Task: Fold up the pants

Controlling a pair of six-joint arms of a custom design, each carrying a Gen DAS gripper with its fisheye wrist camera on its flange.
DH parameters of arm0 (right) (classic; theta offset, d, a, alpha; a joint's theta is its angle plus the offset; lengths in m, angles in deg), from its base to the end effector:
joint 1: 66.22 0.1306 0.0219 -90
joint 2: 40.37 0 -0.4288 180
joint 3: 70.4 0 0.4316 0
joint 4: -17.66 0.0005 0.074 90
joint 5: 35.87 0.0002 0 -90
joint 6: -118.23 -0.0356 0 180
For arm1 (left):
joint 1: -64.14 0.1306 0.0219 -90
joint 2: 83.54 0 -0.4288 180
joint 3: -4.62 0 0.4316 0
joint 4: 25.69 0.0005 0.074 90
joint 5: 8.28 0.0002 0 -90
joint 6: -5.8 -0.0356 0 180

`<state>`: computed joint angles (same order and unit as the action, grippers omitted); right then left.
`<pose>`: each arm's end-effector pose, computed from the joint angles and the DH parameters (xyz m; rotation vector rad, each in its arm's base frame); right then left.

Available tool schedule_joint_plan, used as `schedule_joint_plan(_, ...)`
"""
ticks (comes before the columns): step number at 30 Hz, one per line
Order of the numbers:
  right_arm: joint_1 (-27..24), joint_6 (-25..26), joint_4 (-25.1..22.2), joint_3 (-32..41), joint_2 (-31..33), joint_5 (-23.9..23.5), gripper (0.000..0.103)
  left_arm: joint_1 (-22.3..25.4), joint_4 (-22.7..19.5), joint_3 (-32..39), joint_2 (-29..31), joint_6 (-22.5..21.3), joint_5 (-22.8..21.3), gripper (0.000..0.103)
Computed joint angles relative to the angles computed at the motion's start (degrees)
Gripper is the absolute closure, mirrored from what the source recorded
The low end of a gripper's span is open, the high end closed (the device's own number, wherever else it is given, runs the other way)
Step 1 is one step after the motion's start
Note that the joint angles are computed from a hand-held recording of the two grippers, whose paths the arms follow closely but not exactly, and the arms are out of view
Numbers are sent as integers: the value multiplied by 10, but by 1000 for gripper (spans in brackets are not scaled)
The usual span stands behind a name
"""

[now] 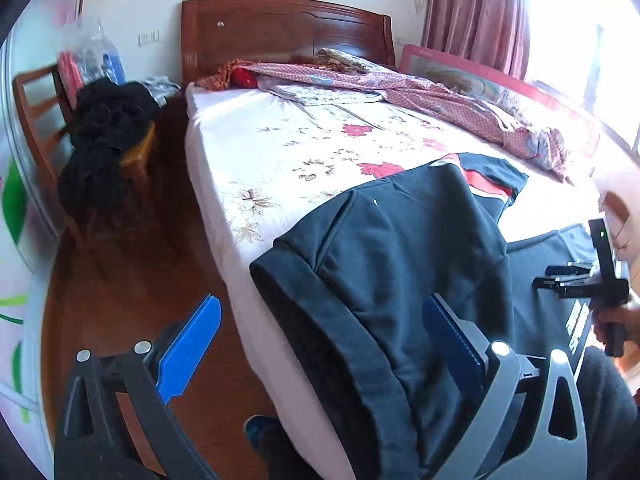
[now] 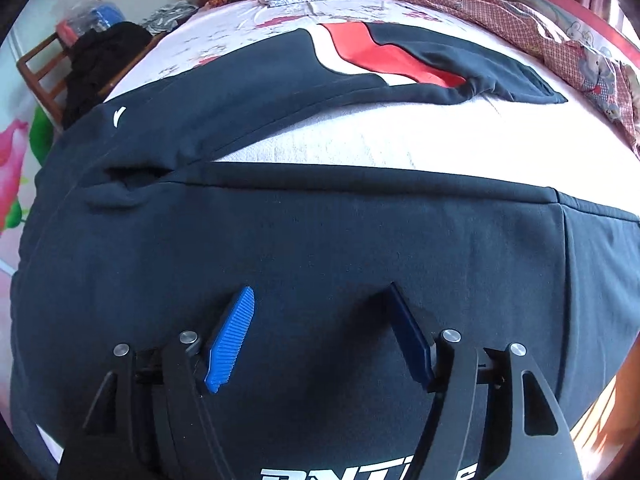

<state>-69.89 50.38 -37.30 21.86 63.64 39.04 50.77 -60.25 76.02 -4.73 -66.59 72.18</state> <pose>0.5903 -0.0291 0.3591 -0.5025 2.6335 0.2226 0.4368 -0.0983 0.4225 -0.1699 2.2862 -0.0884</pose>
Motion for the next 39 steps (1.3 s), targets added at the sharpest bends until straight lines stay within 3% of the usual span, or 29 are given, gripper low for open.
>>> schedule_joint_plan(2, 2, 1, -7, 2, 1, 9, 35, 44, 32, 1, 23, -18, 61, 3)
schedule_joint_plan(6, 8, -3, -25, 13, 6, 28, 35, 87, 83, 16, 72, -52, 156, 3)
schedule_joint_plan(9, 11, -6, -41, 26, 15, 37, 35, 103, 106, 24, 103, -45, 215, 8)
schedule_joint_plan(11, 14, -6, -46, 28, 17, 46, 35, 109, 116, 25, 118, -32, 257, 20)
schedule_joint_plan(12, 14, -8, -49, 30, 18, 46, 35, 114, 121, 22, 122, -26, 277, 21)
schedule_joint_plan(19, 15, -13, -52, 31, 19, 52, 34, 136, 159, 3, 138, 26, 331, 21)
schedule_joint_plan(23, 16, -12, -52, 32, 20, 53, 34, 133, 139, 13, 154, 17, 369, 24)
schedule_joint_plan(26, 16, -13, -49, 30, 19, 52, 34, 127, 132, 17, 156, 8, 362, 24)
schedule_joint_plan(28, 16, -11, -45, 26, 17, 53, 34, 135, 141, 15, 157, 36, 385, 26)
schedule_joint_plan(30, 16, -11, -42, 24, 15, 53, 34, 139, 142, 15, 157, 54, 395, 35)
schedule_joint_plan(32, 15, -11, -40, 21, 13, 50, 34, 138, 114, 23, 161, 46, 385, 59)
schedule_joint_plan(33, 15, -11, -38, 19, 12, 49, 34, 136, 100, 27, 163, 44, 378, 62)
schedule_joint_plan(35, 14, -11, -34, 16, 10, 46, 34, 132, 87, 30, 162, 55, 356, 80)
schedule_joint_plan(37, 12, -10, -31, 14, 8, 43, 34, 127, 88, 24, 150, 84, 324, 91)
schedule_joint_plan(39, 10, -8, -29, 12, 6, 39, 34, 105, 88, 20, 126, 87, 250, 93)
